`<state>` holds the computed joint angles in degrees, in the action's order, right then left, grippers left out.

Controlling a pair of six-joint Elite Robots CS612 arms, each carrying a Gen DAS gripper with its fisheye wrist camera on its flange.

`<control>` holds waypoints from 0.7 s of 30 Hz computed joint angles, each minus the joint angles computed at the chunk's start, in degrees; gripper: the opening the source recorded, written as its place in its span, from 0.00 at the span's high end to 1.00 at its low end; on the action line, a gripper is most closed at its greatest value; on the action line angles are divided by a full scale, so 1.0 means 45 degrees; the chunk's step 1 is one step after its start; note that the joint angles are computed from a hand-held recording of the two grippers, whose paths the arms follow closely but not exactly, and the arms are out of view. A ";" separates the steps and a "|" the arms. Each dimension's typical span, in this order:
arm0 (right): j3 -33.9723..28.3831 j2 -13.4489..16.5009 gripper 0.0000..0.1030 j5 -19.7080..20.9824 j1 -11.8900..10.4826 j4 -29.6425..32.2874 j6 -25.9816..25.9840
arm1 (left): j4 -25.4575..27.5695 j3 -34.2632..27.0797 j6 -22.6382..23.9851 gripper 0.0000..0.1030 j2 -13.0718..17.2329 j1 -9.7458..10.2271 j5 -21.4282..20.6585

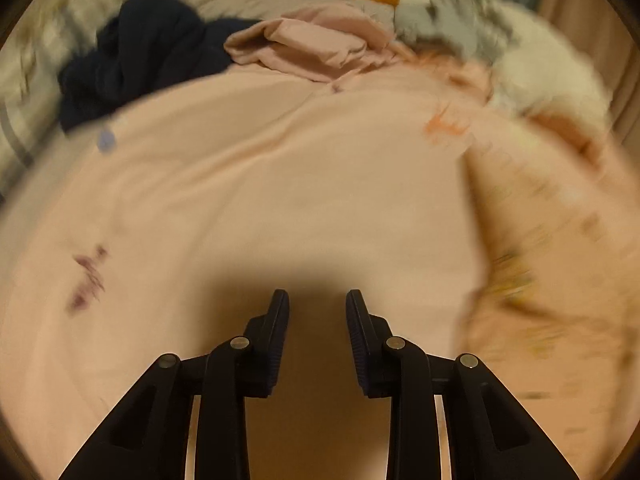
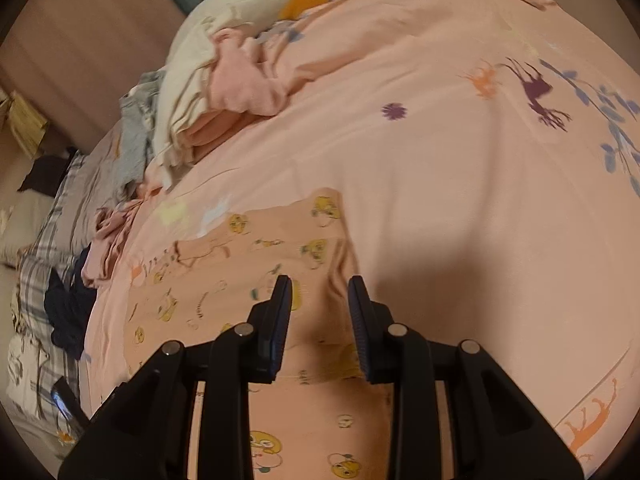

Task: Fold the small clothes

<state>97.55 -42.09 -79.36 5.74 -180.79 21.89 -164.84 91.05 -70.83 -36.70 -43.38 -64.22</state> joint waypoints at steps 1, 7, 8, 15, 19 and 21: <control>-0.0108 0.0061 0.71 -0.0030 0.0073 -0.0055 -0.0038 | -0.1019 0.0149 0.0039 0.72 -0.0048 -0.0029 0.0050; -0.0713 0.0546 0.82 0.1206 0.0300 -0.0007 -0.0348 | -0.3330 -0.1602 0.3146 0.72 0.0728 -0.0244 0.0301; -0.0967 0.0692 0.84 0.0764 0.0430 0.0510 -0.0502 | -0.2781 -0.2207 0.3217 0.72 0.1016 -0.0215 0.0083; -0.0441 0.0884 0.99 0.0150 0.0437 0.1061 -0.2247 | 0.0229 -0.3523 0.3878 0.78 0.1864 -0.0258 -0.0722; 0.0513 0.0311 0.89 0.0665 0.0075 0.1268 -0.1497 | 0.0428 -0.2294 0.3172 0.76 0.0905 -0.0250 -0.1795; 0.1458 -0.0250 0.81 0.1007 -0.0192 0.0959 -0.1088 | -0.0731 -0.0893 0.2547 0.75 0.0217 -0.0337 -0.2363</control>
